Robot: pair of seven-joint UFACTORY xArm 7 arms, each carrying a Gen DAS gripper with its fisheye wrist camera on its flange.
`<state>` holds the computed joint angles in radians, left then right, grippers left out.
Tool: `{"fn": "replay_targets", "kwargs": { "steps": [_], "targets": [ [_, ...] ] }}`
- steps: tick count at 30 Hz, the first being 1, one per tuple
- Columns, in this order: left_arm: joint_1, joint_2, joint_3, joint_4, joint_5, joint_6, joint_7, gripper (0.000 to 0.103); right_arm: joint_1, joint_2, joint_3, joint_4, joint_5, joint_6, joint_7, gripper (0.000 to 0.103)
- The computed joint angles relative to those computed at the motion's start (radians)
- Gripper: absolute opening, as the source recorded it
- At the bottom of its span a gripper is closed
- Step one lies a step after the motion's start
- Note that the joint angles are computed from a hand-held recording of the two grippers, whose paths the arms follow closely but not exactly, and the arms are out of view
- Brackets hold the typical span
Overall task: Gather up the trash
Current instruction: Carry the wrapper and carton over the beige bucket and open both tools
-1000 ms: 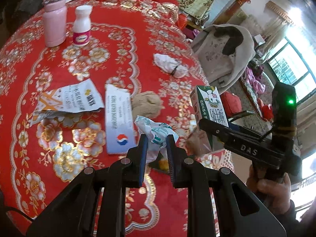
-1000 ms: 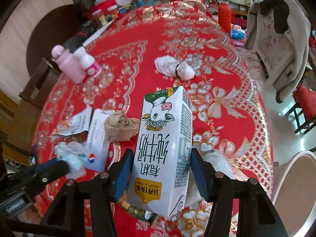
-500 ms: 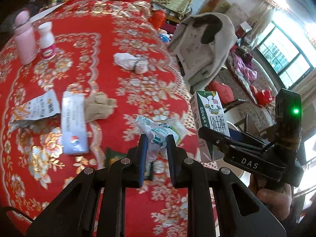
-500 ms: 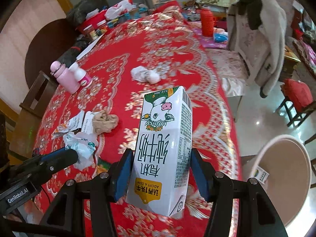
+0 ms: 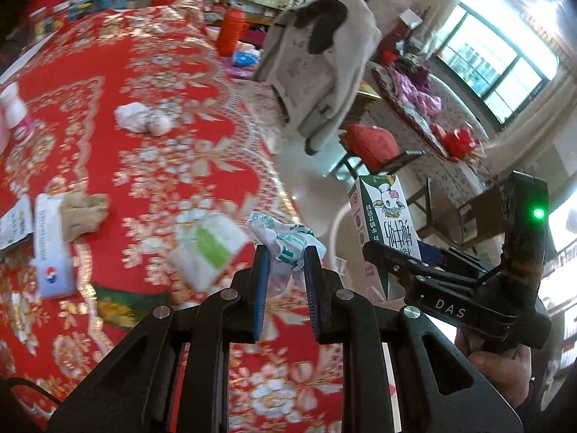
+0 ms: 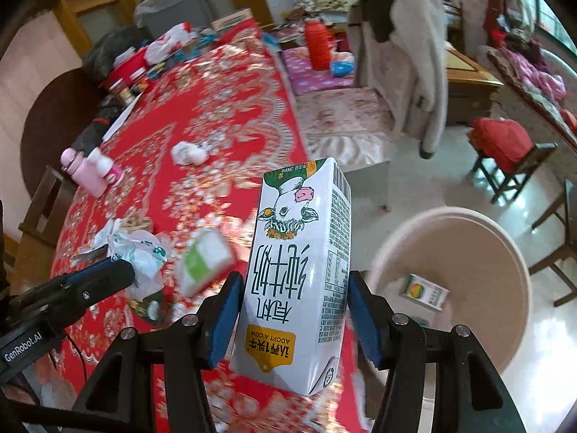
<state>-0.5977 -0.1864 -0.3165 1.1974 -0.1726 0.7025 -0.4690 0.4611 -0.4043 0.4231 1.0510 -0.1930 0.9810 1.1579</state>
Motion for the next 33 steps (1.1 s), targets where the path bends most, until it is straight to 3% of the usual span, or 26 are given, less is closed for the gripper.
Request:
{"fn": "replay_targets", "kwargs": {
  "steps": [13, 22, 33],
  "targets": [
    [-0.119, 0.277, -0.053, 0.260, 0.087, 0.016, -0.021, 0.017, -0.035, -0.318, -0.025, -0.213, 0.102, 0.147, 0.013, 0.056],
    [-0.206, 0.427, -0.035, 0.406, 0.124, 0.049, -0.050, 0.017, -0.066, -0.485, -0.040, -0.319, 0.165, 0.240, -0.006, 0.056],
    [-0.269, 0.535, -0.011, 0.509, 0.144, 0.067, -0.071, 0.018, -0.085, -0.579, -0.052, -0.407, 0.223, 0.273, -0.030, 0.056]
  ]
}}
